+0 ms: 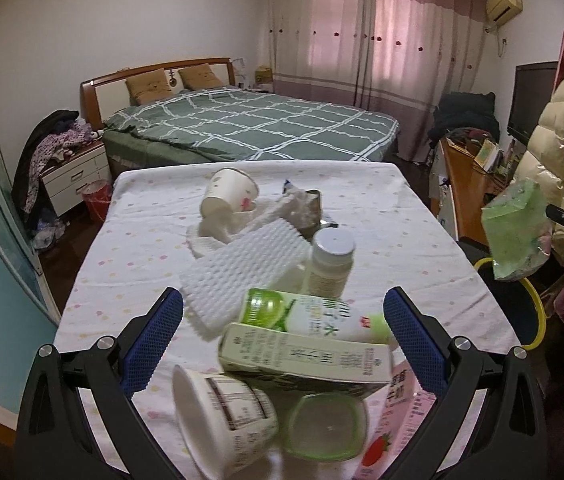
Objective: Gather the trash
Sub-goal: 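Carry the green bag with the right tool over the yellow-rimmed bin and open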
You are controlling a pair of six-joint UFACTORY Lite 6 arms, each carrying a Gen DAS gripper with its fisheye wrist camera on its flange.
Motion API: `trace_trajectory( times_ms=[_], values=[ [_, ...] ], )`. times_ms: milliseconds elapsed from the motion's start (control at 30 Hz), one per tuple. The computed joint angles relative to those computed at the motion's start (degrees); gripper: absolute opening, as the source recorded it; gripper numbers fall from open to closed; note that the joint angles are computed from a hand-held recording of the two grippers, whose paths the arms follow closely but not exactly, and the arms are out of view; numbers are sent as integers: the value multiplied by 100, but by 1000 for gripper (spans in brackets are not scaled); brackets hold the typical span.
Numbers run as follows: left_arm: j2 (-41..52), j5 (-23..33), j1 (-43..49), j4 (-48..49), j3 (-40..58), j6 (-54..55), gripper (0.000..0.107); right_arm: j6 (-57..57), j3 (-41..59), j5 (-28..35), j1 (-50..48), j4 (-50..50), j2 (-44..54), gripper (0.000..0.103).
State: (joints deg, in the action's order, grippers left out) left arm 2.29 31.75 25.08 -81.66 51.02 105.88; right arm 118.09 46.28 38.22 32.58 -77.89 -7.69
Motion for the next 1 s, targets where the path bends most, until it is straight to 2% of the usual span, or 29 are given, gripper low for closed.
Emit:
trace_trajectory(
  times_ms=[133,367,467,533,700,767,1000],
  values=[
    [-125,-93,-139,15,-163,28,99,-19,-503,-181,-502,50,-198,1],
    [-160,-266,-168,54,-318,69,99,849,-703,-849,-1181,-482,886,2],
    [-199,-259,-39,137,-426,118,99,1272,-775,-1002,-1287,-783,1121,8],
    [-216,-255,44,177,-505,167,99,1465,-836,-957,-1222,-895,1130,15],
    [-108,-264,214,225,-677,329,99,1658,-920,-879,-1005,-994,1056,17],
    [-193,-339,239,-34,-846,711,99,1715,-946,-882,-956,-1029,1024,18],
    [-612,151,555,210,-1234,1139,92,1938,-1124,-891,-836,-1104,867,20]
  ],
)
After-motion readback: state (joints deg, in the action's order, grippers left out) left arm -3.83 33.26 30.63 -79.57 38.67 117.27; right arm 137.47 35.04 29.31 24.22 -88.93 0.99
